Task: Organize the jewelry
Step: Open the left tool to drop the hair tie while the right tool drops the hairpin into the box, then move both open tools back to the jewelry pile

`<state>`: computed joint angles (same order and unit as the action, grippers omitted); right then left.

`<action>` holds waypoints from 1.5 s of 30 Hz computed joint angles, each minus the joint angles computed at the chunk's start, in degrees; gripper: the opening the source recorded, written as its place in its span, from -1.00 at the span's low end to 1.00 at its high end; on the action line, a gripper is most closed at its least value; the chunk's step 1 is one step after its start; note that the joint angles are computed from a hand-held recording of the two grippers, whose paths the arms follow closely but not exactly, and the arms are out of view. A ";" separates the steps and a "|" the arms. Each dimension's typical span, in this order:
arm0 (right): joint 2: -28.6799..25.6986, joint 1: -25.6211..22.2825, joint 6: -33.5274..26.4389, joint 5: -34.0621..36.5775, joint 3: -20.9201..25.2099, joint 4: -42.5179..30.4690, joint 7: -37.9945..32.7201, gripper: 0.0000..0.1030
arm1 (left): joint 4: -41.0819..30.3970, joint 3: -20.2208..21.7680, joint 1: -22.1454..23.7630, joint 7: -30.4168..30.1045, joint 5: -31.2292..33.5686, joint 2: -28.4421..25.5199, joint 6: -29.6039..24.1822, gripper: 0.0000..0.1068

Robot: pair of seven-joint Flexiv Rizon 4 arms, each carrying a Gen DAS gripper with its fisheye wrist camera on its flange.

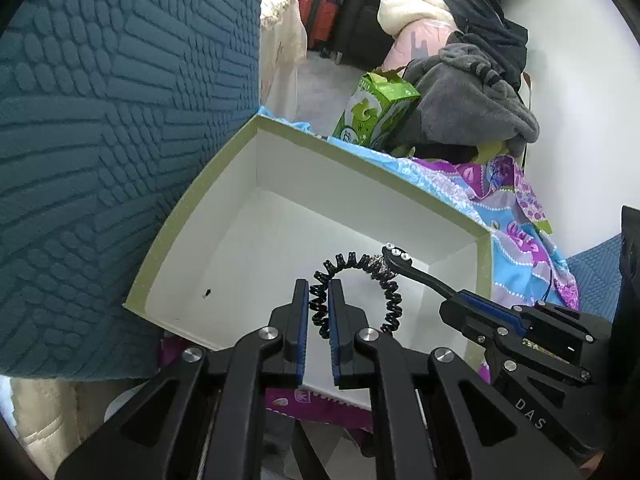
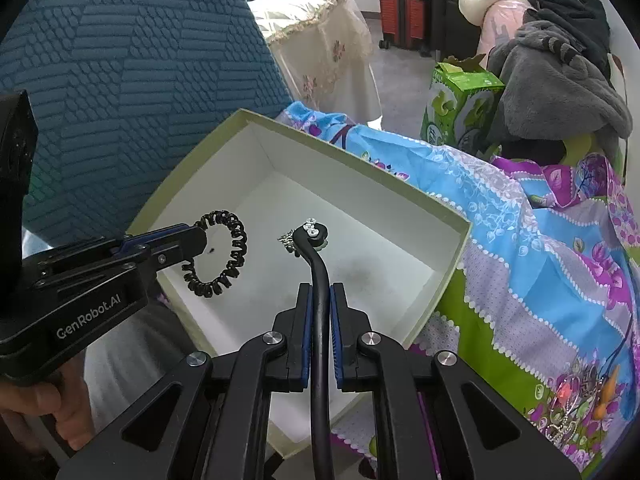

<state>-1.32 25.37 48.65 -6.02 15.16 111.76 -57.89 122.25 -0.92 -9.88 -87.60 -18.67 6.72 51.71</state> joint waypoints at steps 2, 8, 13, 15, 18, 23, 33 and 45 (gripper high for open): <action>0.41 -0.08 -0.15 0.58 0.01 -0.12 -0.15 -0.85 | -0.44 0.00 0.14 -0.87 0.26 0.48 -0.62 -0.67; 2.65 -0.36 0.60 0.93 0.14 0.49 0.28 -0.48 | -0.51 0.16 -0.04 -1.48 1.24 3.08 -0.11 -0.19; 5.46 -0.66 1.70 0.16 0.35 1.26 1.03 -0.48 | -1.05 0.11 -0.38 -1.45 1.82 5.39 -0.04 -0.19; 7.10 -0.91 2.11 -0.77 0.48 1.62 1.92 -0.48 | -1.34 -0.08 -0.59 -1.66 2.04 6.06 0.23 -0.19; 9.54 -1.47 2.60 -2.61 0.73 2.39 3.09 -0.48 | -1.45 -0.21 -1.13 -1.67 2.25 7.73 0.69 -0.19; 13.96 -2.21 2.51 -4.16 1.34 3.57 5.25 -0.49 | -1.73 -0.75 -1.73 -2.51 3.64 10.04 1.02 -0.19; 23.47 -4.50 1.37 -7.39 3.45 7.72 10.09 -0.49 | -1.46 -1.82 -4.50 -3.08 3.76 14.61 1.99 -0.19; 35.76 -8.17 -3.34 -9.17 4.90 13.71 14.12 -0.49 | -0.24 -3.39 -10.19 -2.71 1.53 16.48 4.46 -0.19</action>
<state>34.44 17.19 45.30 -15.19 20.07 125.47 -43.77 122.01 -4.31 -20.06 -90.31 -17.14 23.19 56.17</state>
